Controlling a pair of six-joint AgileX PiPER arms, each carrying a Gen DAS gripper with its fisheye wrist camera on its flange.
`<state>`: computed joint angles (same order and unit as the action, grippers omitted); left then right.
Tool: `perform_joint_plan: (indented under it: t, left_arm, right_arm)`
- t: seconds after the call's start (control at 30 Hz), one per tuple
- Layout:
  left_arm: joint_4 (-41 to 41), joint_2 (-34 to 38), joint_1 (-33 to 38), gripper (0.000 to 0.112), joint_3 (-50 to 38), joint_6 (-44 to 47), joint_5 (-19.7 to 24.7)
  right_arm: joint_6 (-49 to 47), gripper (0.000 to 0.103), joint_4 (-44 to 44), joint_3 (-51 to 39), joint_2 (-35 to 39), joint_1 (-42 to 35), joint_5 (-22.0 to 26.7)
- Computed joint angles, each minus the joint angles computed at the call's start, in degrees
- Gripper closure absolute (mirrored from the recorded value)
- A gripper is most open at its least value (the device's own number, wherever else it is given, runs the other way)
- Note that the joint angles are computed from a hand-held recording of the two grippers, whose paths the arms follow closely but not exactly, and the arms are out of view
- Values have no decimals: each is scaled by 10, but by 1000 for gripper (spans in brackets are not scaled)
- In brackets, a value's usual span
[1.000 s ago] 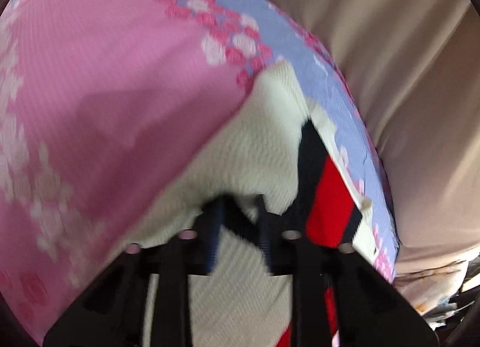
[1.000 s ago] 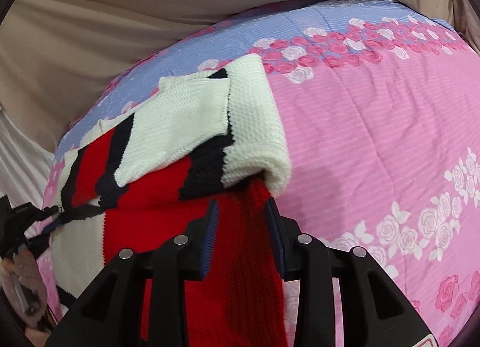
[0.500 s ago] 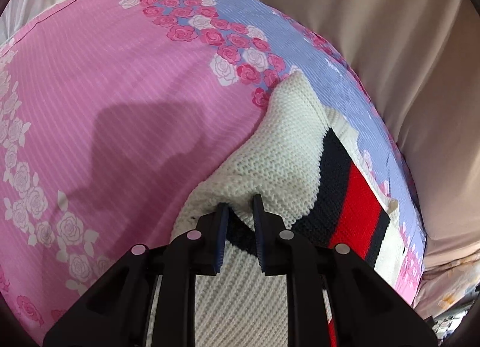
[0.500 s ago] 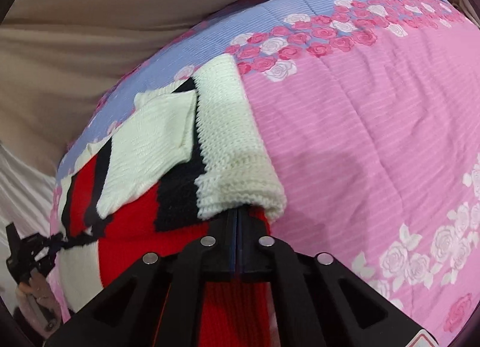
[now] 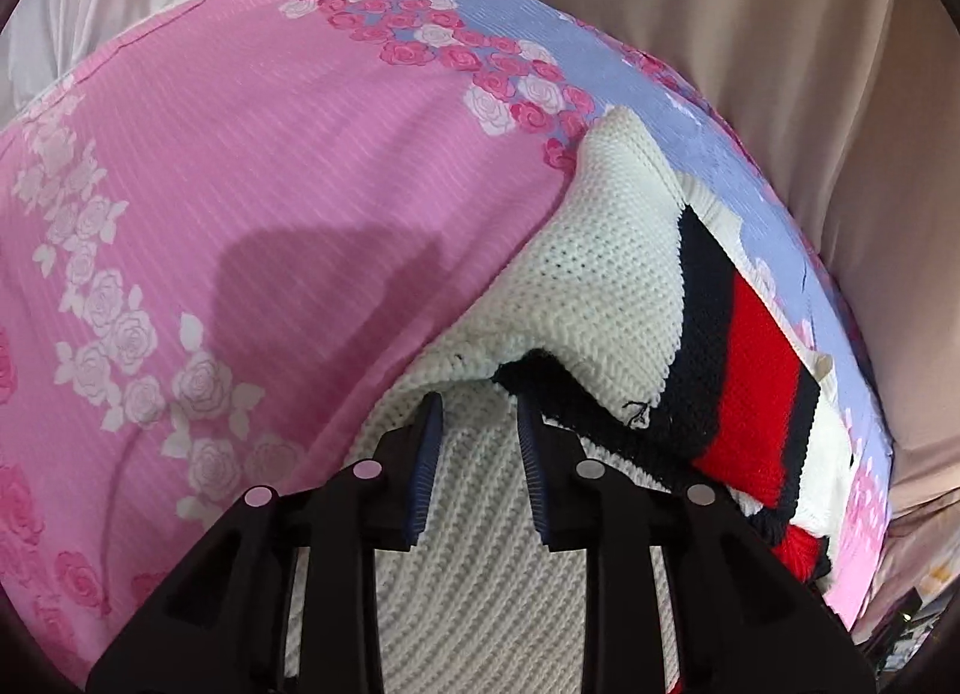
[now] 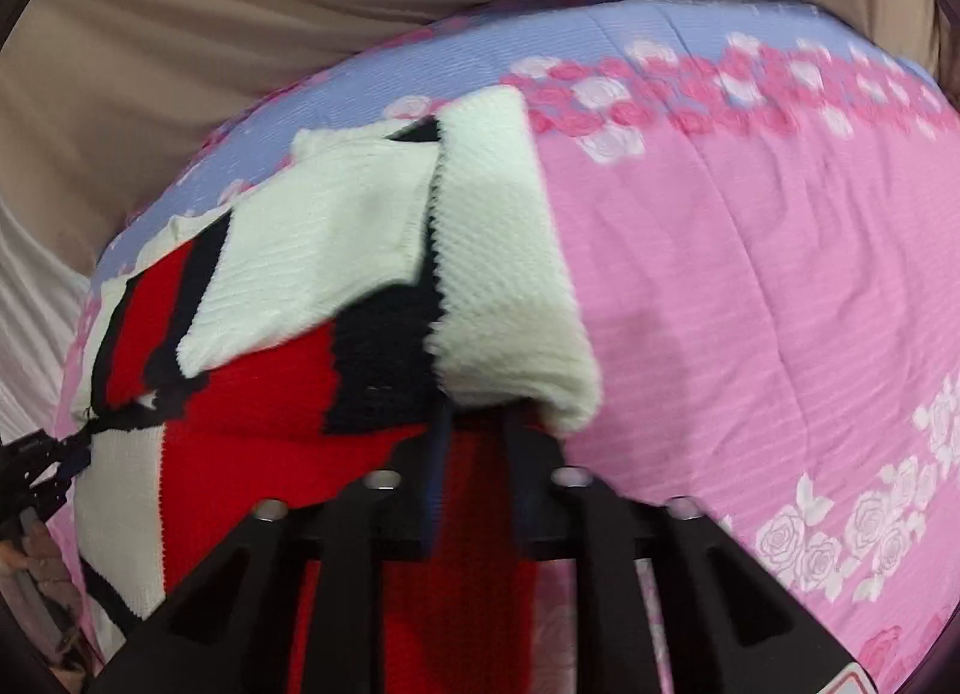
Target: Fold small clothes
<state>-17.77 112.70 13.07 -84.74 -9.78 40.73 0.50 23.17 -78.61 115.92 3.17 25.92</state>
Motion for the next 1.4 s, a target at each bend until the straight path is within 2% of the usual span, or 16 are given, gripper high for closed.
perform_joint_plan:
  t: [0.03,0.1,0.2,0.33,0.47,0.63,0.67,0.7,0.83,0.97,1.03,1.07,1.1,1.13,1.23,1.4]
  left_arm:
    - [-4,-8,2,87,5,9,2]
    - [-14,-33,7,87,29,34,3]
    - [-50,-86,30,85,88,96,14]
    - [-65,-175,76,79,197,149,28]
    - [-79,-252,134,79,294,199,66]
    - [-105,-322,209,76,397,259,119]
    - [-115,-331,225,76,417,272,130]
    - [-125,-339,236,76,431,284,137]
    - [-144,-370,242,71,467,318,155]
    - [-156,-384,226,64,484,325,135]
    - [-177,-372,232,75,480,343,151]
    - [-189,-362,233,95,478,354,163]
    - [-196,-354,237,101,478,365,177]
    - [-200,-356,234,102,480,367,181]
    - [-170,-390,201,104,471,344,191]
    - [-135,-444,253,105,447,354,277]
  right_arm:
    - [-10,90,15,18,-17,-2,-6]
    - [-8,73,11,75,-71,0,-22]
    - [-66,64,67,158,-138,-7,-16]
    - [-107,62,84,301,-244,-17,5]
    - [-129,60,102,433,-346,-22,32]
    - [-156,57,120,537,-433,-11,72]
    - [-160,49,123,549,-453,-4,74]
    - [-181,45,140,551,-455,-4,84]
    - [-297,45,235,555,-437,3,117]
    - [-319,34,266,555,-424,63,81]
    - [-323,40,273,552,-420,76,67]
    - [-347,65,293,549,-412,68,71]
    - [-363,92,304,543,-397,57,81]
    - [-362,92,299,539,-389,47,87]
    - [-340,93,260,535,-437,16,99]
    - [-294,96,158,513,-536,-77,204]
